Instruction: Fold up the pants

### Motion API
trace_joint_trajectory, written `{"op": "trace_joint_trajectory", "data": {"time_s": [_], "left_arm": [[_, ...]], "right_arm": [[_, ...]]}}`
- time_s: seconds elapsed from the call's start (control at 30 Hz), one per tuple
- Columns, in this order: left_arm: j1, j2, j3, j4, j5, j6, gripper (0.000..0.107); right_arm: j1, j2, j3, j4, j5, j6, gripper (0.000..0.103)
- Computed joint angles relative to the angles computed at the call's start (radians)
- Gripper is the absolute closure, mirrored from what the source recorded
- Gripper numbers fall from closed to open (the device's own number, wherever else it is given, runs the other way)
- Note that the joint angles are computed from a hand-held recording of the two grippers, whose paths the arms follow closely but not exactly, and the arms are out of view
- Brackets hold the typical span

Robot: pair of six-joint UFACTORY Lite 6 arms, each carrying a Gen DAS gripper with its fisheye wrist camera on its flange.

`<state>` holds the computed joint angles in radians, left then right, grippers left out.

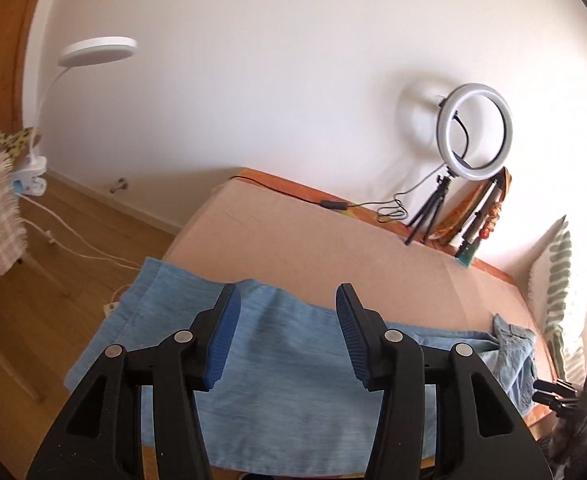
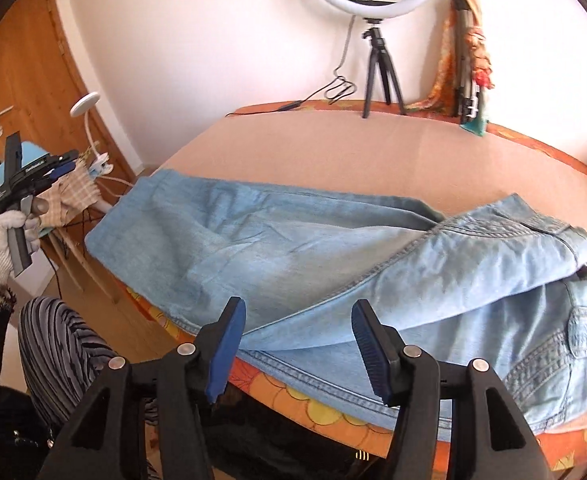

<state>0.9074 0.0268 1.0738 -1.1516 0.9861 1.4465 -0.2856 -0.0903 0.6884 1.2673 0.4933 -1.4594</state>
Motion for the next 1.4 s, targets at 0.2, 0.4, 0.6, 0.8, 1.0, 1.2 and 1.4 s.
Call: {"op": "trace_joint_trajectory", "data": {"time_s": [0.2, 0.4, 0.6, 0.8, 1.0, 1.2, 1.4], "left_arm": [[-0.387, -0.09, 0.012, 0.096, -0.029, -0.186, 0.051], [-0.843, 0.01, 0.116, 0.178, -0.154, -0.413, 0.05], [-1.176, 0.295, 0.325, 0.213, -0.219, -0.633, 0.049], [-1.348, 0.626, 0.608, 0.168, -0.227, -0.728, 0.049], [-1.427, 0.969, 1.0, 0.235, -0.153, -0.914, 0.049], [-1.443, 1.118, 1.153, 0.18, -0.128, -0.974, 0.052], [-1.441, 1.082, 1.087, 0.044, -0.217, -0.853, 0.093]], "right_arm": [[-0.208, 0.005, 0.028, -0.001, 0.015, 0.029, 0.029], [-0.365, 0.105, 0.091, 0.031, 0.017, 0.009, 0.029], [-0.471, 0.235, 0.204, 0.038, 0.058, 0.028, 0.029], [-0.517, 0.328, 0.333, 0.026, 0.057, 0.046, 0.029], [-0.641, 0.442, 0.394, 0.019, 0.151, 0.043, 0.029], [-0.725, 0.536, 0.478, 0.004, 0.222, 0.102, 0.029], [-0.729, 0.536, 0.485, 0.024, 0.234, 0.097, 0.029]]}}
